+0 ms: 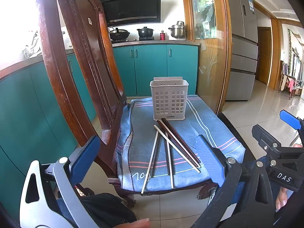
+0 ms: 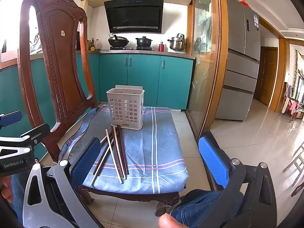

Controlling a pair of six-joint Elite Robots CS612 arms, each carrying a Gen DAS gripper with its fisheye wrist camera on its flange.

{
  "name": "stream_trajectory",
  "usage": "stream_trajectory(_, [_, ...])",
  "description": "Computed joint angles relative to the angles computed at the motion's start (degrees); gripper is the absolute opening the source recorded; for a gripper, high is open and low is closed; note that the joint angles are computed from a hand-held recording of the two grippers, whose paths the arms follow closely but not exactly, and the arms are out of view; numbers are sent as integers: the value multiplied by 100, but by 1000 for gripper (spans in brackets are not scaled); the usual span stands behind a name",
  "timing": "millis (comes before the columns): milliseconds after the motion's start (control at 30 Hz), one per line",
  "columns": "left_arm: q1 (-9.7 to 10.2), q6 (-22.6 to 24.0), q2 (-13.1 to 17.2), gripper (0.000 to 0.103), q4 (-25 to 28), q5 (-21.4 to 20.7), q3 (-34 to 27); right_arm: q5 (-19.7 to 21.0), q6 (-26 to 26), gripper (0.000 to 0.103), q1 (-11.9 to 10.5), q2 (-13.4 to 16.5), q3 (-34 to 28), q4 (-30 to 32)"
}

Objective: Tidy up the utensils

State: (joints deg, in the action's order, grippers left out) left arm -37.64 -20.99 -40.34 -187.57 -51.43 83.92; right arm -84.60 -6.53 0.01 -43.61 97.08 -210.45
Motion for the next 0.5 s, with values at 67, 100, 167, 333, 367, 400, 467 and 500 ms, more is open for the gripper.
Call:
stream_trajectory(67, [1, 18, 8, 99, -24, 3, 3, 0, 8, 101, 2, 4, 0, -5])
stream_trajectory(100, [0, 30, 12, 99, -34, 4, 0, 3, 14, 101, 1, -1, 2, -4])
stream_trajectory(167, [-4, 33, 27, 99, -65, 19, 12, -11, 11, 101, 6, -2, 0, -1])
stream_trajectory(333, [-4, 29, 24, 99, -57, 19, 14, 56, 38, 101, -12, -8, 20, -27])
stream_trajectory(367, [-5, 32, 25, 99, -60, 19, 12, 62, 42, 101, -13, -10, 23, -32])
stream_trajectory(400, [-6, 33, 24, 99, -59, 25, 14, 62, 38, 101, -11, -12, 25, -36])
stream_trajectory(467, [-6, 27, 20, 99, -62, 29, 18, 60, 29, 101, -7, -10, 20, -36])
stream_trajectory(500, [-6, 27, 18, 99, -67, 27, 21, 67, 24, 101, -6, -10, 22, -41])
